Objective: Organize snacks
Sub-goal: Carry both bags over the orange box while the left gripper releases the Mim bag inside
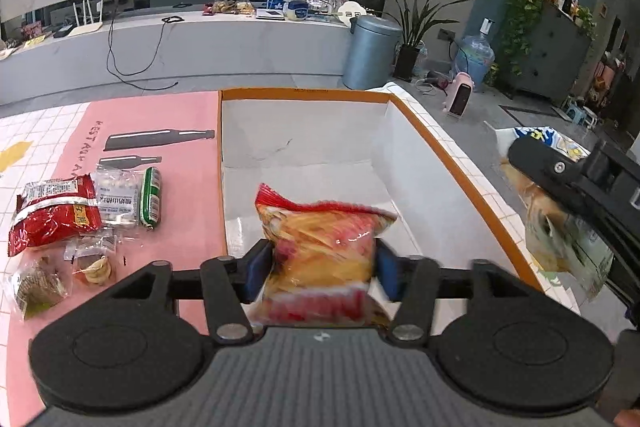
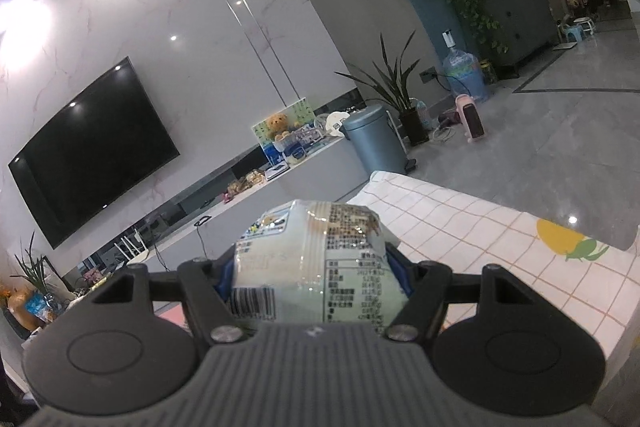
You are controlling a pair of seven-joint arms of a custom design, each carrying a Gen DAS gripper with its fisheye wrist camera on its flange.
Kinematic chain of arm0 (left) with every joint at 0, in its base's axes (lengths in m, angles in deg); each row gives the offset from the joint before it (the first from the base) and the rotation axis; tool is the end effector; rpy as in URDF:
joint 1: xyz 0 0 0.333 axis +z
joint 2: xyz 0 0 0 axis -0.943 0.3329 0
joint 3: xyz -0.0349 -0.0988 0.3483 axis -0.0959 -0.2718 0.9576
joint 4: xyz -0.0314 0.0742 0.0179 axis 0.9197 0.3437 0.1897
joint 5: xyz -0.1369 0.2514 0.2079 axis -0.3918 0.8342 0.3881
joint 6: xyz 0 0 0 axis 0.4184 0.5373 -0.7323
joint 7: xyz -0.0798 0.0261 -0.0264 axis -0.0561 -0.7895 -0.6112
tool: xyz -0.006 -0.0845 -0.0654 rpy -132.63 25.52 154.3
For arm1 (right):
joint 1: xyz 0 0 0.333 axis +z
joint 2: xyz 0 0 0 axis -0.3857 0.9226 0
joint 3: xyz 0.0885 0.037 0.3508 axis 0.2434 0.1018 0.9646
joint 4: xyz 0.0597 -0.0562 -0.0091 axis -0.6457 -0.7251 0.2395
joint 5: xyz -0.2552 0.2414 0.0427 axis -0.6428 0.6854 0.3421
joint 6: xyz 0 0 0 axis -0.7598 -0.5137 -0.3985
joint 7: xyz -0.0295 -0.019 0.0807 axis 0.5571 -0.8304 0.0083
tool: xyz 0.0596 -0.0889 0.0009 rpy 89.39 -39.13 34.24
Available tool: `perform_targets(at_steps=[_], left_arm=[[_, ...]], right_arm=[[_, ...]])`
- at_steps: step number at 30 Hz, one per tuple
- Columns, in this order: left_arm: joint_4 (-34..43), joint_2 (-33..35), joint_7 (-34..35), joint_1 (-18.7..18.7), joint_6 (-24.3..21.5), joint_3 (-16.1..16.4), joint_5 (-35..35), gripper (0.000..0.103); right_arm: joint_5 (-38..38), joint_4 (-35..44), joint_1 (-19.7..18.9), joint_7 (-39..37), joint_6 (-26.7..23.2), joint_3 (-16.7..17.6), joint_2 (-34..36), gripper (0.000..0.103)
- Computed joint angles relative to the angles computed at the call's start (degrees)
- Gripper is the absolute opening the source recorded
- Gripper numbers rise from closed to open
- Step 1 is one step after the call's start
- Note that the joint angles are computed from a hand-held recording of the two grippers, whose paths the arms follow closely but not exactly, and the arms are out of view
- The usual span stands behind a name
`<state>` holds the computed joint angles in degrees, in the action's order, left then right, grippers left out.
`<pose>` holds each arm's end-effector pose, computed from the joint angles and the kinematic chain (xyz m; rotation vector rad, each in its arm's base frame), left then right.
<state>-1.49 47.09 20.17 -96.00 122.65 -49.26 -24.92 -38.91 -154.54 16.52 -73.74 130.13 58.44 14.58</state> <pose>0.6219 -0.3988 0.5308 -1.7913 1.7942 -0.9357 0.5916 0.4379 0.5389 -1.0341 1.6790 -0.6603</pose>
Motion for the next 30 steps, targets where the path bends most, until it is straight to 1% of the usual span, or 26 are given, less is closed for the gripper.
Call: perform_targets(at_steps=[2, 4, 7, 8, 11, 13, 15, 17, 20, 23, 26, 27, 29, 30], left_arm=[[-0.99, -0.94, -1.06, -1.13, -0.08, 0.89, 1.89, 0.086], [-2.1, -2.2, -2.89, -2.15, -0.45, 1.72, 4.19, 0.086], [-5.18, -4.8, -5.32, -1.58, 1.81, 1.67, 6.18, 0.088], [-5.86, -5.53, -6.21, -1.33, 2.31, 1.64, 6.67, 0.088], [-9.51, -8.83, -10.74, -0.98, 3.92, 2.47, 10.17, 0.088], [-11.43, -10.66, -14.55, -0.77, 4.42, 3.08, 13.46, 0.089], [-13.32, -12.27, -17.55, -0.1, 4.83, 3.12, 16.52, 0.089], [-14.88, -13.36, -19.24, 0.92, 4.86, 2.64, 18.57, 0.089], [-17.1, -14.4, -21.22, 2.17, 4.26, 1.93, 20.89, 0.089], [-18.55, -14.69, -20.57, 3.64, 3.74, 0.83, 20.55, 0.089], [-19.87, -14.74, -19.29, 5.26, 4.56, -0.08, 18.28, 0.089], [-20.57, -14.88, -18.86, 5.95, 5.34, -0.23, 17.32, 0.089], [-21.26, -14.95, -18.14, 6.76, 6.34, -0.38, 15.9, 0.089], [-21.59, -15.07, -18.23, 6.91, 6.7, -0.25, 15.84, 0.089]], right_arm=[[1.13, 0.0, 0.19, -0.84, -0.94, 0.4, 0.08, 0.068], [2.1, 0.18, 0.13, -2.06, -1.25, 0.61, 0.22, 0.068], [3.56, 0.54, -0.01, -4.95, -1.24, 0.85, 0.48, 0.068], [4.78, 0.62, -0.5, -7.14, -0.52, 1.36, 0.59, 0.068], [10.09, 0.68, -2.75, -15.51, 4.31, 3.29, 1.17, 0.068], [13.64, 2.01, -3.06, -22.42, 4.85, 4.13, 2.24, 0.068], [16.37, 3.87, -2.5, -29.24, 3.31, 4.51, 3.62, 0.068], [18.38, 5.58, -1.13, -33.19, 0.73, 3.94, 4.83, 0.068], [23.32, 8.81, -0.19, -39.01, -3.13, 3.81, 7.06, 0.069], [27.84, 11.81, -0.06, -44.12, -5.46, 3.73, 9.27, 0.069], [33.82, 14.36, -1.34, -48.2, -5.43, 4.91, 11.36, 0.069], [35.14, 15.6, -1.23, -50.11, -6.47, 4.92, 12.16, 0.069], [36.91, 19.47, -0.15, -54.34, -10.54, 4.38, 14.21, 0.07], [37.6, 20.79, 0.23, -56.1, -11.82, 4.1, 14.93, 0.07]])
